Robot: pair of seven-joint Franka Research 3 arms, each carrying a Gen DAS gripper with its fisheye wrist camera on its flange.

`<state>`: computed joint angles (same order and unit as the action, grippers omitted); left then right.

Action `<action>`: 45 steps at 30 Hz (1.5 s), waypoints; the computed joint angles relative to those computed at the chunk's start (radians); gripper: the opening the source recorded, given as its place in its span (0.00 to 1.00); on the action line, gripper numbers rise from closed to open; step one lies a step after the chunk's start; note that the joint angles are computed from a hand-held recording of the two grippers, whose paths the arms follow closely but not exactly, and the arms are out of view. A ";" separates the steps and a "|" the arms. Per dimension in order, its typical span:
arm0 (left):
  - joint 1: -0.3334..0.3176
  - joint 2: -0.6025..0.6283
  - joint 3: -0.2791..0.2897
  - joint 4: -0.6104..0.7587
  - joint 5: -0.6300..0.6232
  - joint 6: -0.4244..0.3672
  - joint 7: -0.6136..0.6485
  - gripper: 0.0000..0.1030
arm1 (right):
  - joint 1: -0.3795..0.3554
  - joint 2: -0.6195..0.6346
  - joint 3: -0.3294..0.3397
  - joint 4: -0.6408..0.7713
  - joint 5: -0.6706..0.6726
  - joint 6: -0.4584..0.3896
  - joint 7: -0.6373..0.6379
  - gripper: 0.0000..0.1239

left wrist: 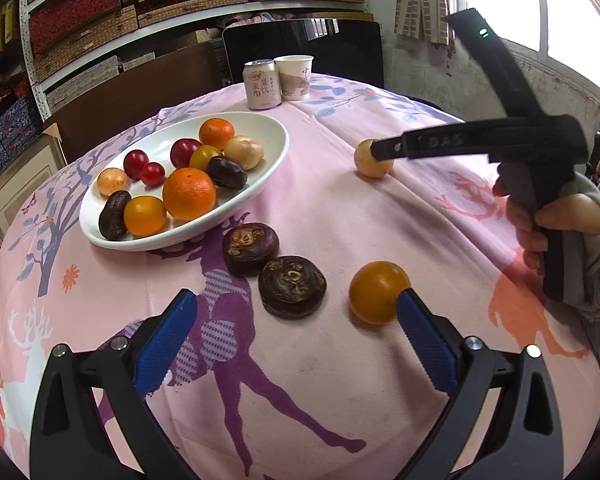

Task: Organize fruits
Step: 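Move the left tool toward the yellow orange while the right tool approaches the pale yellow fruit, then grasp the yellow orange with the left tool while the right tool grasps the pale yellow fruit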

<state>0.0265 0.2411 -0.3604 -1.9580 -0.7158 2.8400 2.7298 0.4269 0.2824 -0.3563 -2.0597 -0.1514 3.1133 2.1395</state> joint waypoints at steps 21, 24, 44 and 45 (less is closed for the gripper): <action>-0.068 0.012 0.026 0.020 -0.063 -0.116 0.058 0.95 | -0.043 0.089 0.047 0.123 0.003 -0.074 0.002 0.34; -0.075 0.029 0.025 0.036 -0.017 -0.113 -0.004 0.95 | -0.062 0.089 0.068 0.122 0.026 -0.068 -0.012 0.34; -0.049 0.042 0.008 0.058 0.039 -0.225 -0.064 0.36 | -0.100 0.080 0.117 0.099 0.150 -0.032 -0.094 0.33; -0.046 0.038 0.007 0.052 0.027 -0.221 -0.059 0.36 | -0.115 0.078 0.134 0.095 0.167 -0.025 -0.106 0.33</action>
